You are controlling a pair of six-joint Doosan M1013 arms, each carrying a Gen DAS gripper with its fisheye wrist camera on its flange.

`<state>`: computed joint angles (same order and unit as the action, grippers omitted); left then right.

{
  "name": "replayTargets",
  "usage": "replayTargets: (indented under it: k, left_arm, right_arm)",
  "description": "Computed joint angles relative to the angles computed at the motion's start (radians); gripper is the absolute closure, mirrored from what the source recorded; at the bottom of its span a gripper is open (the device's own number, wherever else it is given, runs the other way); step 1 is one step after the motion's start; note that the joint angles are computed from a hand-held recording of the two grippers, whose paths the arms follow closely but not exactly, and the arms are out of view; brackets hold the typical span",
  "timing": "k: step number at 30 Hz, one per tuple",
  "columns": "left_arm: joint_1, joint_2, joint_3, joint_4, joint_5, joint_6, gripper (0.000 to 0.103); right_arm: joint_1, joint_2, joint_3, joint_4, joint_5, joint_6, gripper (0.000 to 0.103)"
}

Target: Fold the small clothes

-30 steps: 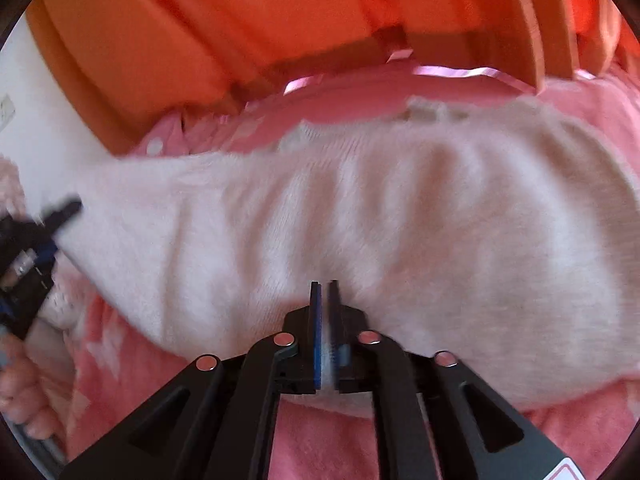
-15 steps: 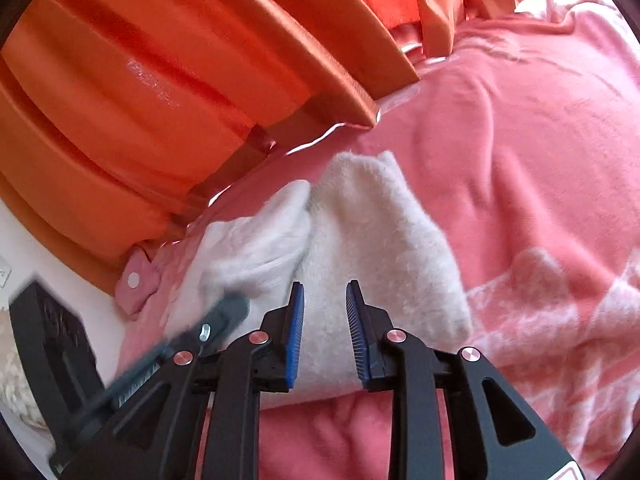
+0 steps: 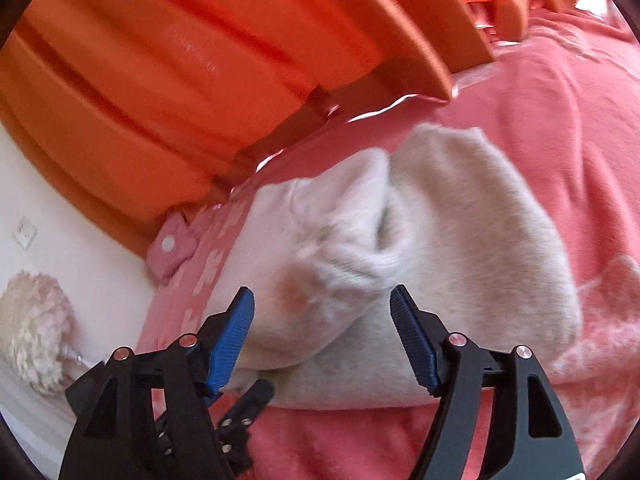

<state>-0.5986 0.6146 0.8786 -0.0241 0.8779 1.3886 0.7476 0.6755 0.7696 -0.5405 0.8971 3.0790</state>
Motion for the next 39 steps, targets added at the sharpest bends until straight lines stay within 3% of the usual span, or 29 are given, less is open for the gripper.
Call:
replayTargets:
  k: [1, 2, 3, 4, 5, 6, 8, 11, 13, 14, 15, 16, 17, 19, 20, 22, 24, 29, 31, 32, 33, 35, 37, 38, 39]
  left_arm:
    - [0.006, 0.0, 0.0, -0.018, 0.009, 0.0, 0.043]
    - [0.017, 0.013, -0.02, -0.058, 0.038, 0.004, 0.066]
    - [0.021, 0.028, -0.051, -0.067, 0.07, -0.011, 0.079]
    - [0.029, 0.034, -0.061, -0.091, 0.084, -0.024, 0.08]
    - [0.037, 0.034, -0.061, -0.125, 0.088, -0.033, 0.085]
    - [0.043, 0.035, -0.066, -0.146, 0.094, -0.035, 0.088]
    - [0.048, 0.025, -0.061, -0.169, 0.087, -0.023, 0.091]
    - [0.052, 0.003, -0.033, -0.214, 0.054, 0.016, 0.092]
    - [0.048, 0.002, -0.034, -0.217, 0.058, 0.037, 0.092]
    - [0.042, 0.007, -0.038, -0.197, 0.067, 0.035, 0.092]
    - [0.041, 0.017, -0.047, -0.197, 0.083, 0.034, 0.092]
    - [0.041, 0.024, -0.052, -0.203, 0.1, 0.027, 0.093]
    - [0.043, 0.034, -0.059, -0.215, 0.118, 0.02, 0.093]
    - [0.041, 0.03, -0.043, -0.211, 0.114, 0.007, 0.093]
    - [0.039, 0.027, -0.036, -0.204, 0.109, 0.01, 0.093]
    - [0.039, 0.027, -0.036, -0.203, 0.117, 0.014, 0.093]
    - [0.042, 0.027, -0.046, -0.221, 0.137, 0.03, 0.092]
    - [0.058, -0.029, 0.006, -0.309, 0.086, 0.1, 0.09]
    - [0.067, -0.052, 0.029, -0.362, 0.049, 0.132, 0.084]
    - [0.068, -0.053, 0.026, -0.364, 0.04, 0.128, 0.075]
    - [0.069, -0.054, 0.02, -0.376, 0.026, 0.13, 0.067]
    - [0.067, -0.038, -0.019, -0.391, 0.02, 0.122, 0.065]
    - [0.066, -0.007, -0.072, -0.384, 0.048, 0.101, 0.065]
    - [0.063, 0.019, -0.113, -0.369, 0.073, 0.075, 0.065]
    - [0.062, 0.038, -0.142, -0.359, 0.095, 0.055, 0.066]
  right_arm:
    - [-0.005, 0.007, -0.012, 0.018, 0.002, -0.014, 0.033]
    - [-0.012, 0.011, -0.017, 0.032, -0.009, -0.012, 0.032]
    - [-0.019, 0.014, -0.021, 0.044, -0.015, -0.007, 0.036]
    - [-0.026, 0.028, -0.049, 0.057, 0.022, -0.011, 0.043]
    - [-0.032, 0.043, -0.087, 0.083, 0.067, -0.039, 0.08]
    - [-0.036, 0.044, -0.101, 0.1, 0.077, -0.058, 0.087]
    - [-0.02, -0.001, -0.057, 0.0, -0.033, -0.021, 0.089]
    - [0.021, -0.075, 0.028, -0.206, -0.173, 0.034, 0.09]
    - [0.029, -0.084, 0.043, -0.207, -0.088, 0.017, 0.091]
    - [0.018, -0.082, 0.052, -0.129, 0.008, -0.001, 0.091]
    - [-0.006, -0.086, 0.078, -0.007, 0.057, -0.005, 0.091]
    - [-0.03, -0.1, 0.132, 0.101, 0.054, 0.007, 0.091]
    - [-0.052, -0.124, 0.212, 0.203, -0.002, 0.036, 0.091]
    - [-0.069, -0.175, 0.324, 0.276, -0.185, 0.107, 0.091]
    - [-0.07, -0.182, 0.335, 0.28, -0.207, 0.08, 0.09]
    - [-0.064, -0.172, 0.302, 0.281, -0.156, 0.027, 0.083]
    - [-0.061, -0.168, 0.286, 0.264, -0.143, 0.038, 0.068]
    - [-0.073, -0.191, 0.322, 0.226, -0.236, 0.11, 0.044]
    - [-0.092, -0.198, 0.333, 0.263, -0.272, 0.09, 0.037]
    - [-0.101, -0.188, 0.32, 0.295, -0.271, 0.063, 0.036]
    - [-0.115, -0.173, 0.298, 0.352, -0.262, 0.023, 0.036]
    - [-0.133, -0.15, 0.273, 0.447, -0.274, -0.042, 0.035]
    - [-0.144, -0.11, 0.198, 0.5, -0.202, -0.1, 0.038]
    - [-0.144, -0.074, 0.115, 0.493, -0.099, -0.153, 0.066]
    - [-0.137, -0.05, 0.052, 0.46, -0.025, -0.189, 0.081]
